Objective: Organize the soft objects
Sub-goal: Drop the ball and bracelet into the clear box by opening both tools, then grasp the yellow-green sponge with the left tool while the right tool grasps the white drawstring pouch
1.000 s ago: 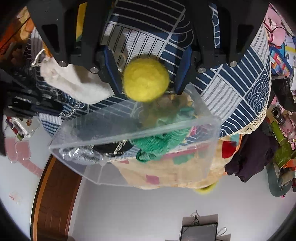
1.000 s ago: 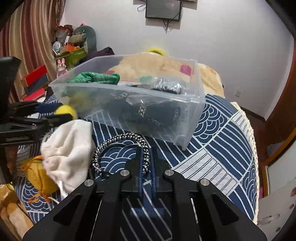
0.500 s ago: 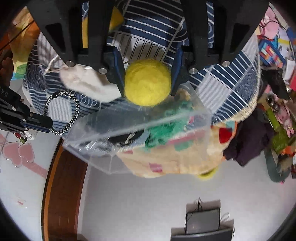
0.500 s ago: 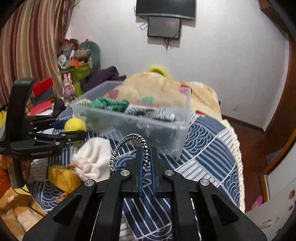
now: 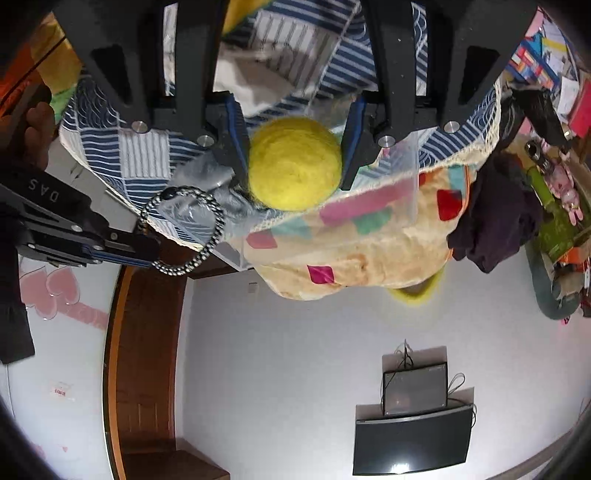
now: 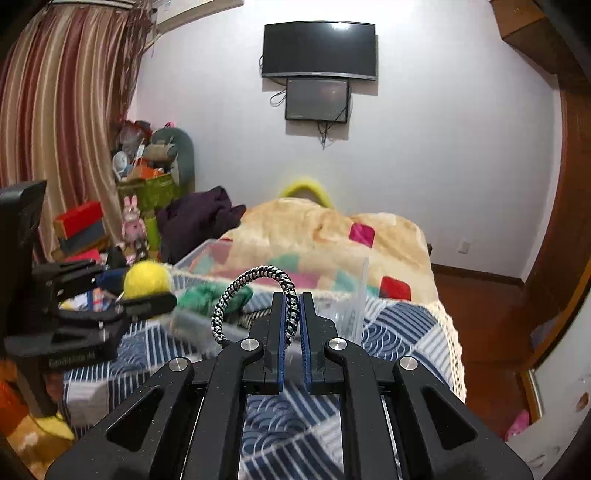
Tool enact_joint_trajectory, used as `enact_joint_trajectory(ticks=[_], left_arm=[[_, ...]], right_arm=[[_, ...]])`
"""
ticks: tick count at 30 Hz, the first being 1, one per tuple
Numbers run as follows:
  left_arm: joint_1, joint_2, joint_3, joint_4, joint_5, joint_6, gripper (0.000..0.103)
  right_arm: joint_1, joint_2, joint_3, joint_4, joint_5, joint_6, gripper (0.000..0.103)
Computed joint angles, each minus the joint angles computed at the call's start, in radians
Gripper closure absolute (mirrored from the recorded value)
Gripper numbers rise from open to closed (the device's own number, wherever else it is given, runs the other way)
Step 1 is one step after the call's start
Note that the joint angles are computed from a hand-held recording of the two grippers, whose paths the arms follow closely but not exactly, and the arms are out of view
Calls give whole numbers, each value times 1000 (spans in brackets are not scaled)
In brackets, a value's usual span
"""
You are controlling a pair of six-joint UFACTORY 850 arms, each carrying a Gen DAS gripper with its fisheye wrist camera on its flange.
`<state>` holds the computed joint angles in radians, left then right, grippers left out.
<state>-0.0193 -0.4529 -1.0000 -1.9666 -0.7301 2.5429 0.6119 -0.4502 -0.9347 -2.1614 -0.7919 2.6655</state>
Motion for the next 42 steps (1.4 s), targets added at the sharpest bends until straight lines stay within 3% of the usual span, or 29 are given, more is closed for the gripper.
enact_joint_trajectory(ticks=[7, 16, 19, 22, 25, 28, 32, 34, 42], left_arm=[[-49, -87, -103, 14, 88, -70, 58], [-94, -171, -199, 70, 186, -161, 58], [-92, -174, -202, 76, 182, -181, 56], [-85, -175, -207, 114, 175, -238, 46], [-79, -161, -191, 109, 165, -235, 38], [-69, -130, -157, 73, 150, -197, 33], [-45, -83, -108, 24, 115, -166, 13], [-31, -63, -86, 8, 97, -151, 5], [24, -25, -9, 20, 112, -95, 4]], right_arm=[[-35, -59, -70, 44, 42, -13, 96], [-79, -136, -155, 118, 178, -108, 96], [-75, -130, -145, 122, 185, -106, 96], [-78, -108, -120, 93, 201, -69, 94], [-83, -91, -104, 74, 212, -56, 83], [-67, -66, -71, 67, 177, -43, 55], [-44, -33, -30, 47, 121, -28, 26], [-28, -20, -13, 43, 95, -18, 18], [-5, -36, -8, -58, 187, 76, 17]])
